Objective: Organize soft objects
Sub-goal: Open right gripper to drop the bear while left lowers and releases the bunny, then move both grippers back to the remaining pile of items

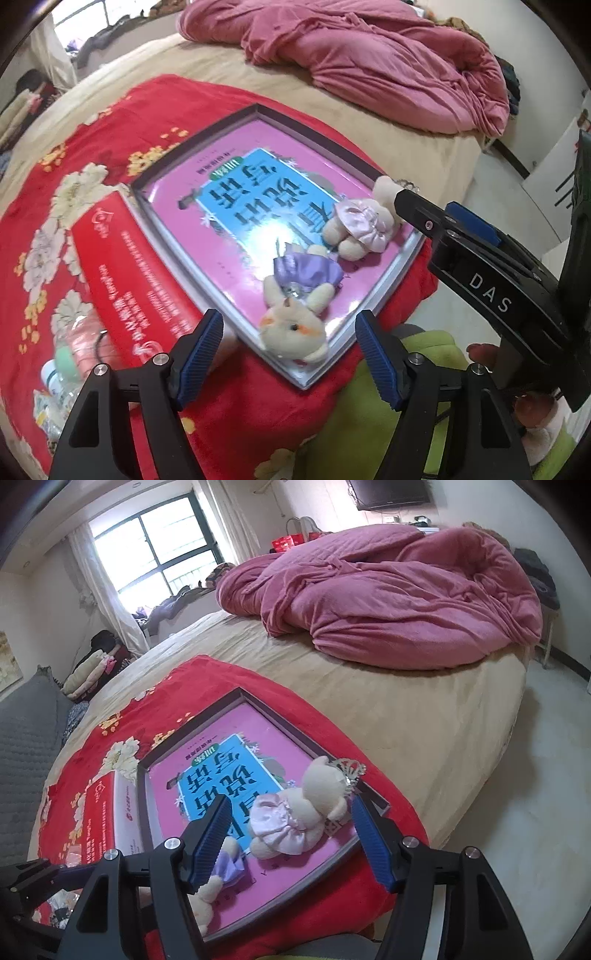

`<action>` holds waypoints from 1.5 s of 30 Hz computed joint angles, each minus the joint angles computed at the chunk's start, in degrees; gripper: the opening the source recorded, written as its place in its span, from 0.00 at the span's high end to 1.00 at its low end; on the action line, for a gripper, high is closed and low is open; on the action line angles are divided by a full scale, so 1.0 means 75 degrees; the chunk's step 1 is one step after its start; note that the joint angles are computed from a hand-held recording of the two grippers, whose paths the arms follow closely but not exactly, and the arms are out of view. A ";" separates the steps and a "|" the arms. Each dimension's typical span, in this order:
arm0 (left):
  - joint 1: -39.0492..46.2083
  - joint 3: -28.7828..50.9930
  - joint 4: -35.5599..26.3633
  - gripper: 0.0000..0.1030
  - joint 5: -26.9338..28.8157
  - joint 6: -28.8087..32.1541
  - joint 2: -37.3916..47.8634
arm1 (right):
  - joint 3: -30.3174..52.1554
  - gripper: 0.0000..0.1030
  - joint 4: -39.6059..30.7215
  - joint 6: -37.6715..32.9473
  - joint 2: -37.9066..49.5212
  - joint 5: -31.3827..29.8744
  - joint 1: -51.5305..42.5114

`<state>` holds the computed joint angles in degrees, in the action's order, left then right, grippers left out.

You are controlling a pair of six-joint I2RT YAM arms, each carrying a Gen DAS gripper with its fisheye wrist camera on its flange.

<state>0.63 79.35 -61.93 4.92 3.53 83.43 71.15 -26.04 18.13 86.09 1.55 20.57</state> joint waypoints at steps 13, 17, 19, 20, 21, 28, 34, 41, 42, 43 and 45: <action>0.0970 -0.0225 -0.0094 0.27 0.0490 0.0149 -0.0758 | 0.0317 0.33 -0.0463 -0.0144 -0.0327 0.0533 0.0526; 0.1467 -0.0255 -0.0220 0.27 0.0741 0.0336 -0.1042 | 0.0439 0.32 -0.0605 -0.0216 -0.0413 0.0766 0.0811; 0.1694 -0.0249 -0.0269 0.27 0.0839 0.0416 -0.1186 | 0.0534 0.32 -0.0674 -0.0242 -0.0415 0.0874 0.0965; 0.1799 -0.0227 -0.0301 0.27 0.0896 0.0454 -0.1236 | 0.0576 0.32 -0.0691 -0.0283 -0.0444 0.0961 0.1087; 0.1947 -0.0222 -0.0336 0.27 0.0979 0.0520 -0.1296 | 0.0608 0.32 -0.0708 -0.0313 -0.0458 0.1039 0.1163; 0.2881 -0.0190 -0.0571 0.26 0.1433 0.0860 -0.1575 | 0.0893 0.32 -0.0945 -0.0466 -0.0480 0.1476 0.1802; 0.3636 -0.0242 -0.0798 0.27 0.1817 0.1222 -0.1786 | 0.1074 0.32 -0.1084 -0.0591 -0.0492 0.1960 0.2407; 0.4528 -0.0259 -0.1076 0.26 0.2241 0.1692 -0.1953 | 0.1293 0.32 -0.1281 -0.0639 -0.0483 0.2182 0.2944; 0.4686 -0.0249 -0.1145 0.26 0.2324 0.1799 -0.1980 | 0.1342 0.32 -0.1332 -0.0643 -0.0468 0.2233 0.3049; 0.4825 -0.0231 -0.1202 0.26 0.2379 0.1858 -0.2004 | 0.1382 0.32 -0.1371 -0.0647 -0.0450 0.2238 0.3125; 0.5149 -0.0185 -0.1323 0.26 0.2546 0.2027 -0.2034 | 0.1428 0.32 -0.1438 -0.0652 -0.0436 0.2299 0.3291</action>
